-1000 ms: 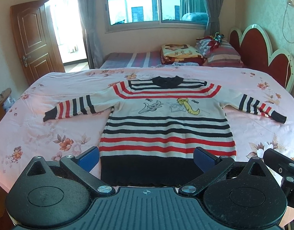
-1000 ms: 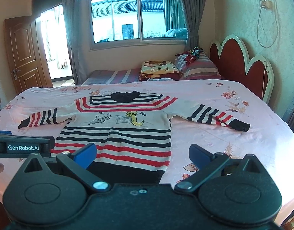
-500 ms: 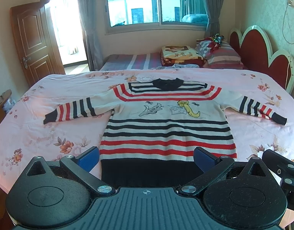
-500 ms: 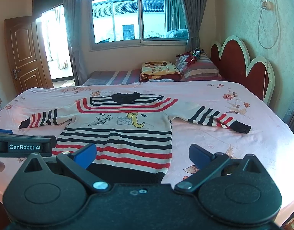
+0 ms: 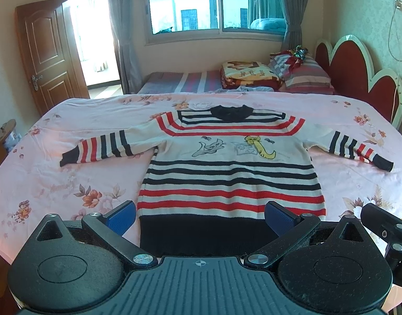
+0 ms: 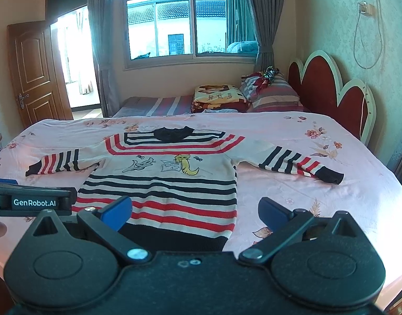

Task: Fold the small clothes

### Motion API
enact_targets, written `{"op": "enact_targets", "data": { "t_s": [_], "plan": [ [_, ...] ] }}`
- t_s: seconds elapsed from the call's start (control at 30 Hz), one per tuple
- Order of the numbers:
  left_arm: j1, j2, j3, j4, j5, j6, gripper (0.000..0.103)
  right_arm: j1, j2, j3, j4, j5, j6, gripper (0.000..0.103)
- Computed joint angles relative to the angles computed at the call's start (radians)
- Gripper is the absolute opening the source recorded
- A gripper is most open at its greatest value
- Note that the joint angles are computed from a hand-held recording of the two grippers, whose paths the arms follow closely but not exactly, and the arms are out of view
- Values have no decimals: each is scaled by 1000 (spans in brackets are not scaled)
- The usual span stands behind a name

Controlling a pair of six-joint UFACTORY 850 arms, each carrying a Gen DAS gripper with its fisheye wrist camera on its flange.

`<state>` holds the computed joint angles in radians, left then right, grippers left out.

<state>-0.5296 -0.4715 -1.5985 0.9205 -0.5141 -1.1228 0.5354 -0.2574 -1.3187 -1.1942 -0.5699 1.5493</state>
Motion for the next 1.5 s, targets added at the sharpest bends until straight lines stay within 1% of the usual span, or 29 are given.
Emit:
{"op": "enact_targets", "data": {
  "t_s": [0.4, 0.6, 0.83, 1.0, 1.13, 1.23, 1.4, 1.5],
  "plan": [
    [2, 1, 4, 4, 2, -6, 103, 2, -3, -3, 3, -2, -3, 102],
    [14, -6, 1, -4, 7, 2, 103, 6, -17, -18, 5, -13, 1, 102],
    [34, -36, -30, -30, 11, 34, 103, 1, -46, -41, 19, -22, -3, 102],
    [55, -73, -71, -75, 23, 87, 103, -1, -82, -75, 22, -40, 3, 102],
    [80, -122, -130, -147, 32, 167, 103, -5, -124, -119, 26, -61, 6, 102],
    [101, -174, -199, -216, 33, 247, 103, -10, -161, -158, 21, -78, 18, 102],
    [139, -282, -347, -340, 34, 413, 103, -32, -238, -247, 41, -108, 46, 102],
    [160, -358, -456, -418, 18, 513, 103, -45, -294, -319, 68, -128, 41, 102]
  ]
}}
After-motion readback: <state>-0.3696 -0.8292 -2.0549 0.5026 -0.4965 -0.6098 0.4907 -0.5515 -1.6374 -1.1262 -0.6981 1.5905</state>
